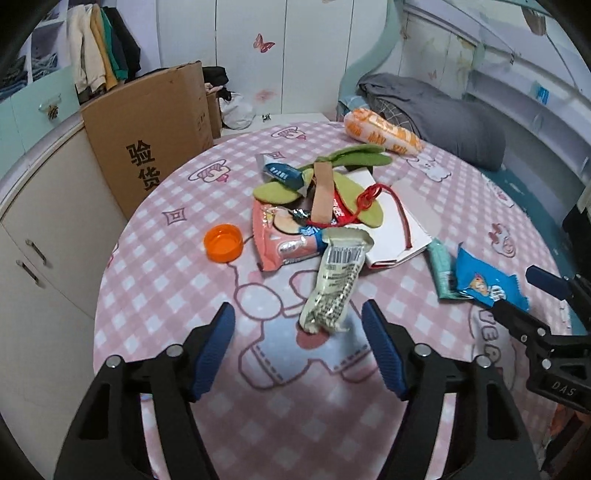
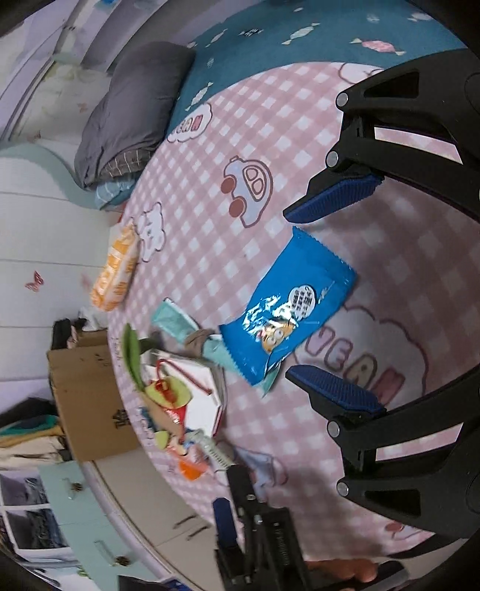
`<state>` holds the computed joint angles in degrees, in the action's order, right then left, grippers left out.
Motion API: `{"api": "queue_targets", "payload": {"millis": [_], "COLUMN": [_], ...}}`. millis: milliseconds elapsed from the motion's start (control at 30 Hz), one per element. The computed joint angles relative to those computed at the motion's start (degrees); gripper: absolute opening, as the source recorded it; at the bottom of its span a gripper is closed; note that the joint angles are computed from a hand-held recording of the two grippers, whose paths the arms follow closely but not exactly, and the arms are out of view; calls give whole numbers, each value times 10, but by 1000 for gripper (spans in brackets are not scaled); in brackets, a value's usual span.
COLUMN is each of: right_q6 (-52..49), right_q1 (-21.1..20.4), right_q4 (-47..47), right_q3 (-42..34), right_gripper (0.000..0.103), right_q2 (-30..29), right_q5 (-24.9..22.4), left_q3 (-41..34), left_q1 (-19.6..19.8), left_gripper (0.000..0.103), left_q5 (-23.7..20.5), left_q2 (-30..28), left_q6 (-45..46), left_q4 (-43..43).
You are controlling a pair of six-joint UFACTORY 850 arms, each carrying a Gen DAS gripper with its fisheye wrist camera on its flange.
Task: Collect trash
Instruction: 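Grasp the white-green snack wrapper with the left tool while the right tool grasps the blue snack bag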
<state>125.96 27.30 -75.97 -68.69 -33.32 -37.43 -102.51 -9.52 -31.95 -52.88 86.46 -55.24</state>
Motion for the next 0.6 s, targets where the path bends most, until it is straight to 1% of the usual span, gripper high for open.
{"api": "queue_targets", "payload": {"millis": [33, 67, 100, 133, 167, 200, 233, 267, 367, 433, 467, 500, 567, 600], "right_q6": [-9, -14, -11, -11, -24, -40, -56, -67, -77, -90, -88, -95, -91, -96], "right_q1": [-3, -10, -13, -14, -15, -18, -21, -25, -35, -42, -44, -43, -43, -42], "right_q4": [4, 3, -4, -9, -4, 2, 9, 10, 1, 5, 1, 7, 1, 3], "right_q3": [0, 2, 5, 5, 2, -2, -5, -7, -8, -9, -9, -10, -7, -7], "right_gripper": [78, 78, 78, 78, 78, 78, 78, 78, 78, 77, 71, 67, 53, 51], "right_q2": [0, 1, 3, 4, 2, 0, -1, -2, -4, -7, -6, -7, -5, -4], "right_q5": [6, 21, 31, 31, 24, 24, 29, 36, 67, 89, 92, 85, 85, 84], "left_q3": [-4, -6, -11, -15, -20, -20, -15, -10, -1, 13, 20, 24, 30, 31], "left_q1": [-3, -5, -7, -8, -10, -11, -11, -10, -5, -1, 1, 3, 9, 10], "left_gripper": [59, 52, 48, 39, 26, 26, 21, 18, 17, 17, 16, 16, 16, 16], "left_q5": [1, 0, -3, -6, -9, -8, -6, -6, -12, -8, -8, -8, -19, -21], "left_q2": [-3, -5, -9, -11, -14, -15, -12, -9, -3, 5, 9, 11, 15, 16], "left_q6": [-4, -8, -15, -21, -29, -33, -20, -12, -10, 7, 16, 19, 25, 26], "left_q4": [7, 12, 22, 27, 36, 39, 28, 25, 20, 4, -6, -10, -20, -23]}}
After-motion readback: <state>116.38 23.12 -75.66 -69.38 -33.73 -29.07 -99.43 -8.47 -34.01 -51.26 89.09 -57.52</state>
